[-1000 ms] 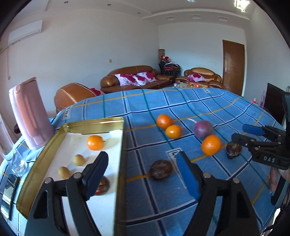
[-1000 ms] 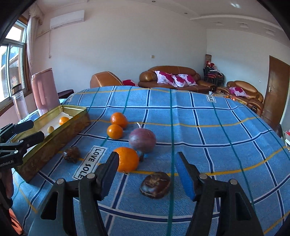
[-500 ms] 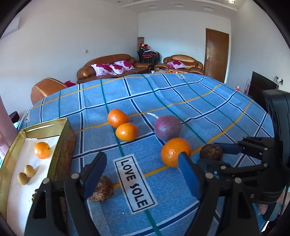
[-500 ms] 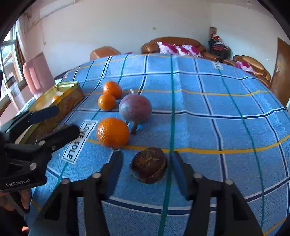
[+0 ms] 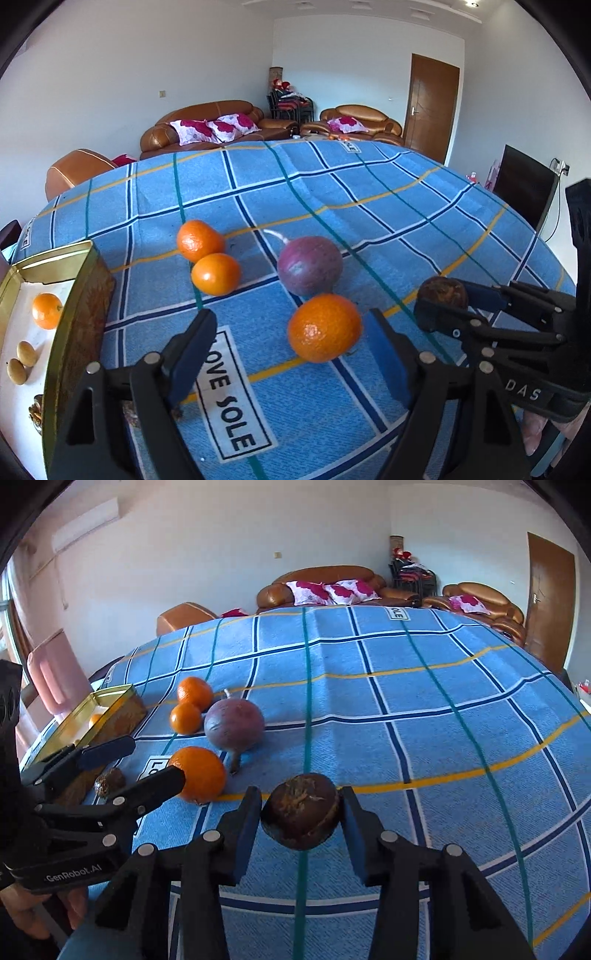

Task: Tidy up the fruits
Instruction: 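Close the left gripper on an orange while the right gripper holds the mangosteen, then lift the orange with the left gripper while the right gripper lifts the mangosteen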

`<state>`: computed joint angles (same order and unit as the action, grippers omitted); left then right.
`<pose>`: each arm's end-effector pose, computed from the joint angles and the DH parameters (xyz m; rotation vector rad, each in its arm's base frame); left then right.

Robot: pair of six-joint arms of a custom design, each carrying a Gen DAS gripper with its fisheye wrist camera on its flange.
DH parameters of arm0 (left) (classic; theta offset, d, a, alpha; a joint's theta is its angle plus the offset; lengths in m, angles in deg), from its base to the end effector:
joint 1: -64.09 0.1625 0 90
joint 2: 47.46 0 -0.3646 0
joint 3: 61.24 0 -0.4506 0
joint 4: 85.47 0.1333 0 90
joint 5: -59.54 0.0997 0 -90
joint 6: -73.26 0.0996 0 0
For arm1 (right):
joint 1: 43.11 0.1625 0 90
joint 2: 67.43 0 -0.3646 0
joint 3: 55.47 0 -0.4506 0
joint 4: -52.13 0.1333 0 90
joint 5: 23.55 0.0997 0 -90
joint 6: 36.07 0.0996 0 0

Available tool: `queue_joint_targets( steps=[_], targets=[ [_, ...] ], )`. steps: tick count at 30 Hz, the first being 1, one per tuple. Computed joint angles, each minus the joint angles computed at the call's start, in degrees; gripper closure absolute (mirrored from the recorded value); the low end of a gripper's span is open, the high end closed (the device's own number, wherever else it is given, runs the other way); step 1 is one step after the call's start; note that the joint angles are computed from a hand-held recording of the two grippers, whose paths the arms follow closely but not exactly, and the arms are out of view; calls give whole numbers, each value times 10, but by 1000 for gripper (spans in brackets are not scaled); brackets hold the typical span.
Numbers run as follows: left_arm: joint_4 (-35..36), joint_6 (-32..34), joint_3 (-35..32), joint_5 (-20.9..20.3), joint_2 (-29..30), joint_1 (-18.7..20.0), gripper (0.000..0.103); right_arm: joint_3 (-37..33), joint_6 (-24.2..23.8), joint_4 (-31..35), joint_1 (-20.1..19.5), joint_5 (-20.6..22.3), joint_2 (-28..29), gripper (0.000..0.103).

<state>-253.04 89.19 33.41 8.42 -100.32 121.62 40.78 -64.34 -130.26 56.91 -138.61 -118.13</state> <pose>-0.2011 -0.6808 0.1483 0.7394 2.3167 -0.8945 0.2081 -0.6543 0.1340 0.5757 -2.3711 0.9531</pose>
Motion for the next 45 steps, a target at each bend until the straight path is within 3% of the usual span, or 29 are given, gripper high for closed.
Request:
queue_joint_targets(
  steps=[6,8,9,17,45],
  targets=[
    [78,-31,-27,-28,7,9,27,2,9,-14,-1,-4,-3,58],
    [99,-33,-33,-40,9,11,51,1,1,-19,2,-10,0,58],
    [108,-34,-36,-43,10,12,55,0,-2,-21,3,-13,2,58],
    [96,-40,-26,-60,0,16,56,1,-19,-33,5,-11,3,58],
    [-108,65,38,-39,-15,-8,56,39,-87,-122,12,34,-5,58]
  ],
)
